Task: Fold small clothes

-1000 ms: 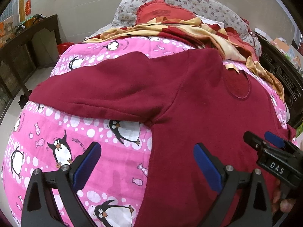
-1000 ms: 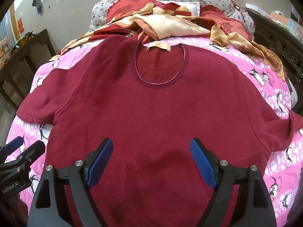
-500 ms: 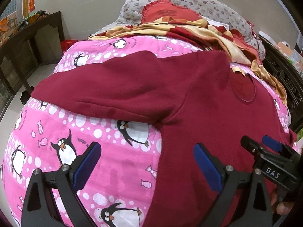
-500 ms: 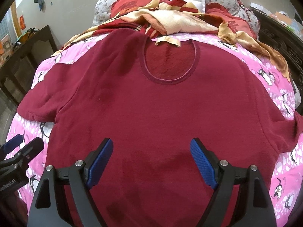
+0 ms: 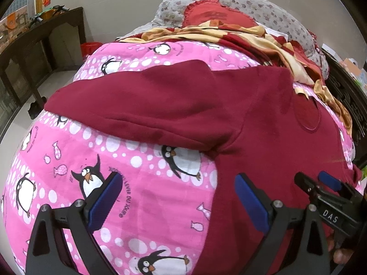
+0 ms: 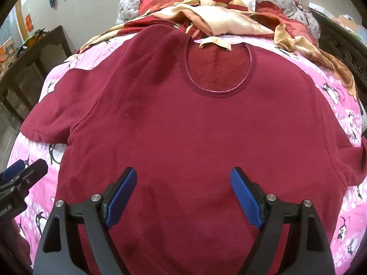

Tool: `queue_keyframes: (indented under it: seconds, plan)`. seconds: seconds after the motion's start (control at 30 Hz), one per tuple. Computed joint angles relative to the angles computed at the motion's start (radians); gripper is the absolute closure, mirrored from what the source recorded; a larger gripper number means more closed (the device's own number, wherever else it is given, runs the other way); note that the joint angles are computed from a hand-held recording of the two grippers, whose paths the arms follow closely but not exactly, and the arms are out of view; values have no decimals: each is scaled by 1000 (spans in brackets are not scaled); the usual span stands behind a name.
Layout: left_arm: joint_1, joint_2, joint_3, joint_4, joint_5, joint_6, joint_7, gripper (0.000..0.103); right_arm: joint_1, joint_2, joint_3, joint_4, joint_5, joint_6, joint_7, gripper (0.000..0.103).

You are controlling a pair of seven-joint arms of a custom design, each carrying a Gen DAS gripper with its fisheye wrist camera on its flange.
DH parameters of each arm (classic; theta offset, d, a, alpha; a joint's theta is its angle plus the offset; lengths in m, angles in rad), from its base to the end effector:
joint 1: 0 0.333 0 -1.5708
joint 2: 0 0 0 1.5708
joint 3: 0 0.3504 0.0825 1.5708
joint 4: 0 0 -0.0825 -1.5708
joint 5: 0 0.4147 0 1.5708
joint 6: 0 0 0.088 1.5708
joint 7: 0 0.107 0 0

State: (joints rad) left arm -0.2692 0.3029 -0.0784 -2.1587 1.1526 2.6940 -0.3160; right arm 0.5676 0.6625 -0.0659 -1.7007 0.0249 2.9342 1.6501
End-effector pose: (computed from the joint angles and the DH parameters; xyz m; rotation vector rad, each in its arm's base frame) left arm 0.5573 -0.2331 0.2773 -2.2787 1.2936 -0.5182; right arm 0.6651 0.3726 0.2796 -2.2029 1.4205 -0.3943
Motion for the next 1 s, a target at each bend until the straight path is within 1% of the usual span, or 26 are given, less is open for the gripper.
queue_keyframes:
  seconds: [0.13,0.3,0.33,0.37,0.4,0.47,0.53,0.57,0.6,0.67,0.73,0.83,0.87,0.9,0.93,0.97,1.0]
  plan:
    - [18,-23,15,-32,18,29,-39,3,5,5,-2,8,-5,-10,-2,19]
    - [95,-73,48,-114,22,121,-119,3,-8,8,13,12,1,-18,-17,19]
    - [107,-87,59,-132,38,127,-158,3,-11,9,16,12,3,-19,-19,19]
    - [120,-110,82,-155,95,136,-246,3,-14,8,19,12,5,-20,-23,19]
    - [138,-124,92,-170,141,140,-313,3,-17,8,22,12,8,-20,-25,19]
    - [185,-137,99,-191,181,159,-391,3,-21,9,27,15,14,-25,-29,19]
    - [240,-136,109,-204,213,203,-467,5,-25,10,34,18,19,-31,-34,19]
    - [266,-130,120,-205,248,233,-527,8,-26,10,36,20,20,-34,-37,19]
    - [288,-121,129,-199,295,253,-594,9,-26,10,37,20,20,-36,-40,19]
    - [322,-97,131,-177,342,271,-656,9,-25,10,37,19,20,-37,-43,19]
    - [344,-71,123,-150,359,277,-667,9,-22,13,35,24,19,-44,-43,19]
    - [346,-36,116,-105,380,228,-689,9,-20,19,32,33,18,-50,-41,19]
    - [351,-27,117,-94,401,233,-701,10,-20,20,32,34,18,-51,-41,18]
    - [358,-14,117,-77,419,243,-706,14,-21,22,34,35,19,-50,-41,19]
    - [362,-6,114,-68,403,239,-678,21,-21,22,34,35,19,-49,-40,18]
    - [366,0,106,-63,335,222,-593,54,-22,23,35,35,20,-47,-41,19]
    - [374,10,100,-59,255,226,-496,77,-24,24,36,36,21,-47,-42,19]
